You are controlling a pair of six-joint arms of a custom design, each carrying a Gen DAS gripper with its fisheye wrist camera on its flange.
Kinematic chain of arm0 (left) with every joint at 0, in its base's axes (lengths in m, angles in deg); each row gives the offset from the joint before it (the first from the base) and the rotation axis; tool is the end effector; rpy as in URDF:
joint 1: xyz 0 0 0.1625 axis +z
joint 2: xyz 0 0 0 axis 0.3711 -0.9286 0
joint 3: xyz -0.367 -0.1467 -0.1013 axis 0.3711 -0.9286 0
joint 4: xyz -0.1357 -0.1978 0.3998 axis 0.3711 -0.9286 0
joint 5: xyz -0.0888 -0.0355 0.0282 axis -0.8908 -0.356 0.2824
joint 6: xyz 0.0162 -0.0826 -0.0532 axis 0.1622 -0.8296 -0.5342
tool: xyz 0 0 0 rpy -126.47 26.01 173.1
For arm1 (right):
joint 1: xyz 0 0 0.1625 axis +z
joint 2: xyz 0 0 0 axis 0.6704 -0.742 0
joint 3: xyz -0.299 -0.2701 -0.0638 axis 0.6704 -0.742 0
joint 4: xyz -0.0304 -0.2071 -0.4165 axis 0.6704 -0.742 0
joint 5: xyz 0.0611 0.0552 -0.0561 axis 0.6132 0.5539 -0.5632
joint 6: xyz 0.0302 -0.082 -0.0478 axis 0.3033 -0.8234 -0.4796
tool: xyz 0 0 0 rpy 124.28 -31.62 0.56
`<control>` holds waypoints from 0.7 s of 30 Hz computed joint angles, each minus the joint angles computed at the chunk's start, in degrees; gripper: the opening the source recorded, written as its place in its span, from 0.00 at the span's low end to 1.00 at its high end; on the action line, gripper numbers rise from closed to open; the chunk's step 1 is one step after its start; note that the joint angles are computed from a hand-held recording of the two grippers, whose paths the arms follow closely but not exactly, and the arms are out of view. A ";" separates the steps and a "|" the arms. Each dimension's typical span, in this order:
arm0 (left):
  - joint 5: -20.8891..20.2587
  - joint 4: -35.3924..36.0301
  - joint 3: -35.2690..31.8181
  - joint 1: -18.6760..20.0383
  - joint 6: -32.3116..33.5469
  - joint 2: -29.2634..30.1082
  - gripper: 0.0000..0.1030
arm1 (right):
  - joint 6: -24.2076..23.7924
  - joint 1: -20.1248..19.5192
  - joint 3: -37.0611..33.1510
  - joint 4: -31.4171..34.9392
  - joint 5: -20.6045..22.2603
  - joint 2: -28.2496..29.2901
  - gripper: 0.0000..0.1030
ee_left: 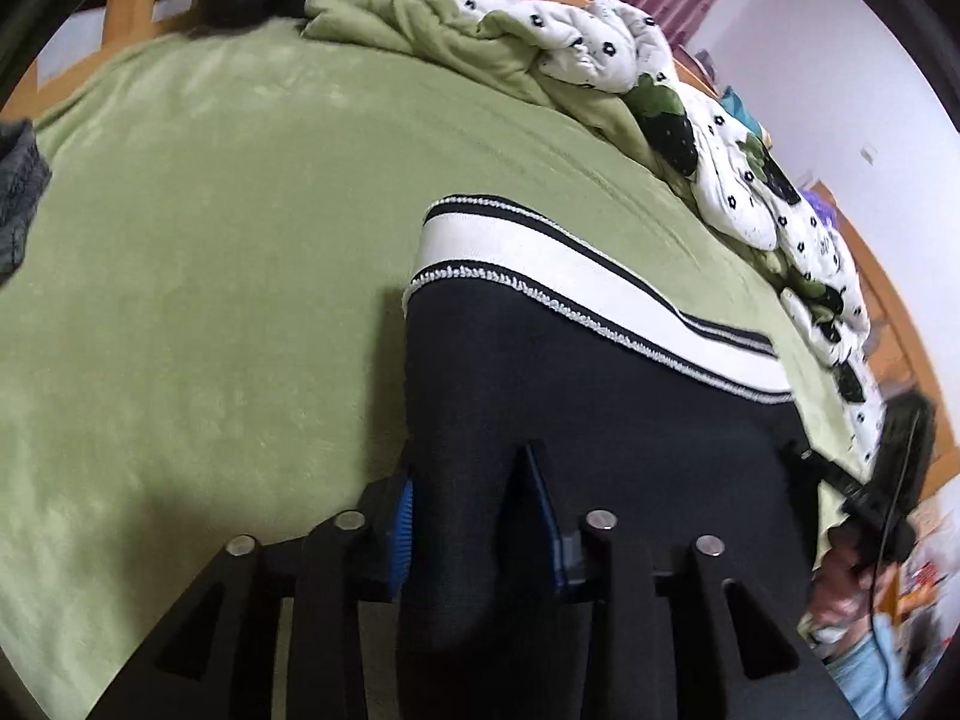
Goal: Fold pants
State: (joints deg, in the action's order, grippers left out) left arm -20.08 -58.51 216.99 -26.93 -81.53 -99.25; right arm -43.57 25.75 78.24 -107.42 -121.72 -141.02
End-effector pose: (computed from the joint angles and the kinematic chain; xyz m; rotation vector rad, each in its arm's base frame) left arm -0.3319 -0.1629 0.0796 -0.2352 2.4293 -1.0428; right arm 0.0153 -0.3333 0.3694 0.8780 -2.7328 0.5402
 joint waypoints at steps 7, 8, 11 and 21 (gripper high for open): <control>2.07 17.96 -8.30 -0.26 -2.88 2.58 0.48 | 5.82 3.94 -2.90 -2.04 3.98 0.40 0.38; 3.66 17.80 -8.79 0.54 -1.37 2.82 0.48 | 6.87 5.57 -3.34 -2.15 4.05 1.94 0.38; 8.66 10.48 -8.23 3.90 6.96 3.61 0.48 | 6.35 11.32 -1.70 -7.63 0.50 6.05 0.36; 8.84 5.70 -7.74 10.20 10.94 9.02 0.48 | 7.25 10.95 -2.00 -15.47 -5.49 16.52 0.18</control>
